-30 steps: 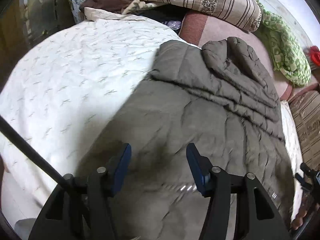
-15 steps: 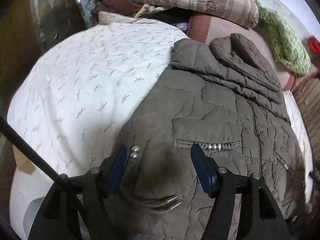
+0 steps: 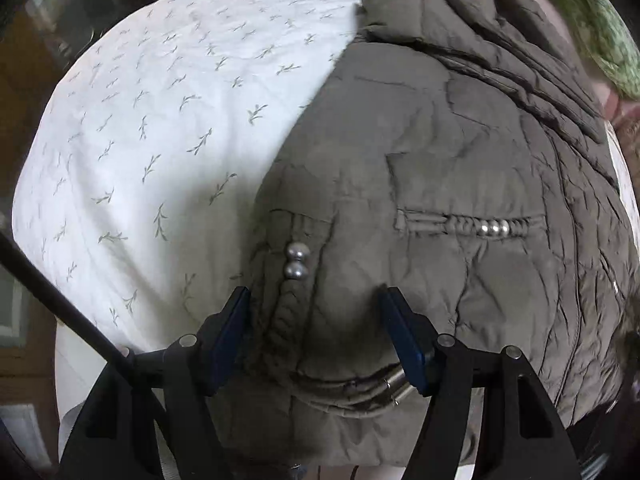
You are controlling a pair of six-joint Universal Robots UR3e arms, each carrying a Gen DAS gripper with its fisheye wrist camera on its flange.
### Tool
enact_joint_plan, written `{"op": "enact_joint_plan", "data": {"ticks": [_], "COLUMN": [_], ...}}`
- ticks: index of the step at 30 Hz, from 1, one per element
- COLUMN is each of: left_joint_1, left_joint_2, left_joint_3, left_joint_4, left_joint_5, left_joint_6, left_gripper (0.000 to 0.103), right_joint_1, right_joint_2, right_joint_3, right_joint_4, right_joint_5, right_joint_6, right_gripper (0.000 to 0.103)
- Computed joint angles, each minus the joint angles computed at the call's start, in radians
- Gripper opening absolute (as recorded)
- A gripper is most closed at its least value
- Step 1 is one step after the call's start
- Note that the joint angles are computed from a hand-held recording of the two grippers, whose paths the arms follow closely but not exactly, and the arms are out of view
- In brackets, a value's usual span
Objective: Fold large clothes
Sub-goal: 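Grasp the folded jacket edge with both grippers and press it flat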
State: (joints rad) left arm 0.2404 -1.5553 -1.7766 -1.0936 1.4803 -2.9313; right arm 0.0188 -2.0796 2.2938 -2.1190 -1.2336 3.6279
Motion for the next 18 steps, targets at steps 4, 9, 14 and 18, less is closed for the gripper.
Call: {"op": "enact_joint_plan", "data": {"ticks": [4,9,14,18], "left_joint_1": [0.049,0.033,0.094,0.045], "left_joint_2": [0.039,0.036,0.130,0.045], "left_joint_3": [-0.011,-0.028,-0.093,-0.042], "left_joint_4": [-0.063,-0.036,0.041,0.002], "left_joint_5": [-0.079,-0.038,-0.113,-0.045], "left_joint_6": [0.039,0.001,-0.027,-0.036], "left_gripper": [0.066,0.066,0.066,0.068], "right_joint_1": [0.092,0.187,0.223,0.223], "right_joint_2": [0.061,0.124,0.166,0.173], "right_joint_3": [-0.040,-0.096,-0.121,-0.121], "right_joint_4": [-0.007,-0.036,-0.062,-0.069], "right_joint_5": [-0.074,-0.165,-0.211,-0.212], "right_joint_6": [0.045,0.066,0.085,0.092], "right_gripper": [0.077,0.052,0.046,0.048]}}
